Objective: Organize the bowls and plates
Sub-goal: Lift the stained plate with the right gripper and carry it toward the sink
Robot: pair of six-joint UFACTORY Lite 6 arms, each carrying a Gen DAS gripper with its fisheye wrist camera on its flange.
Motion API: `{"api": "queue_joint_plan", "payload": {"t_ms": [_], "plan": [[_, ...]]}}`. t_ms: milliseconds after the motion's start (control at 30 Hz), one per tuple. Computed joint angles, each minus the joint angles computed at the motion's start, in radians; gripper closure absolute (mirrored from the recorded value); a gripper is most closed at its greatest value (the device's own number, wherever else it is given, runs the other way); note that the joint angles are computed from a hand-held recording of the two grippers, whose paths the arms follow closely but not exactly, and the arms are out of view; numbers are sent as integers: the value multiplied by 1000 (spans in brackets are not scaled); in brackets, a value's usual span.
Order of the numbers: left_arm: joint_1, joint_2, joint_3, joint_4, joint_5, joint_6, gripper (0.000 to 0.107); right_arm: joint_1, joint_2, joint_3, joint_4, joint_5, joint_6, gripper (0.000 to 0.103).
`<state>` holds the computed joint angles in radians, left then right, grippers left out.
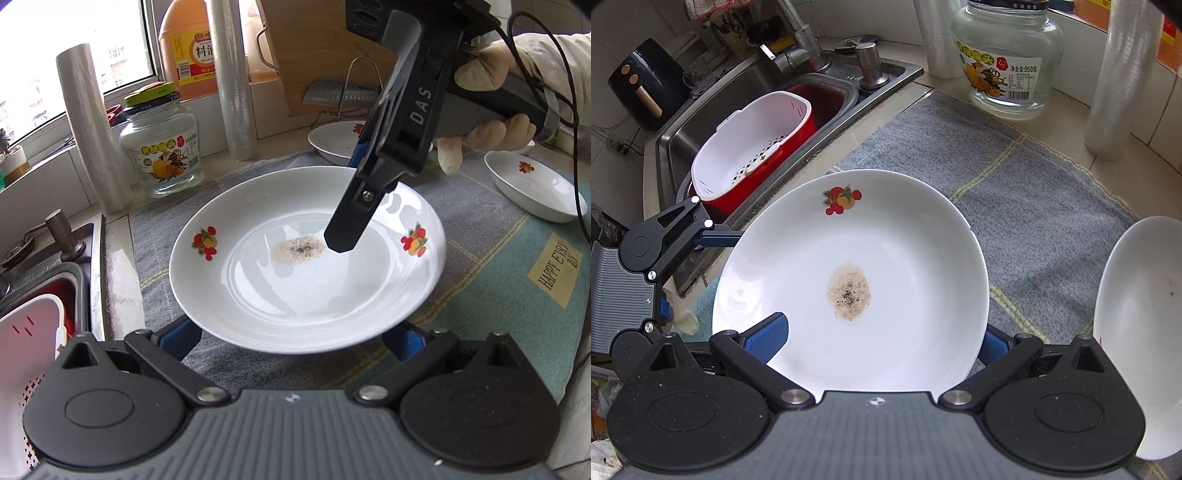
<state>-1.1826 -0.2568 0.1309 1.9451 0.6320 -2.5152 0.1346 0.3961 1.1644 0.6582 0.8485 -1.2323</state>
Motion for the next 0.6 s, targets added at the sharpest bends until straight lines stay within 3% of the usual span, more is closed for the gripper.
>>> {"api": "queue_joint_plan", "payload": {"t_ms": [333,600], "plan": [[79,20,-17,99,-33,-76,5,43,77,43,35,-35,9,0],[13,-6,-22,-8,-22,-15,5,45,33,-20,49,-88,-10,0]]}}
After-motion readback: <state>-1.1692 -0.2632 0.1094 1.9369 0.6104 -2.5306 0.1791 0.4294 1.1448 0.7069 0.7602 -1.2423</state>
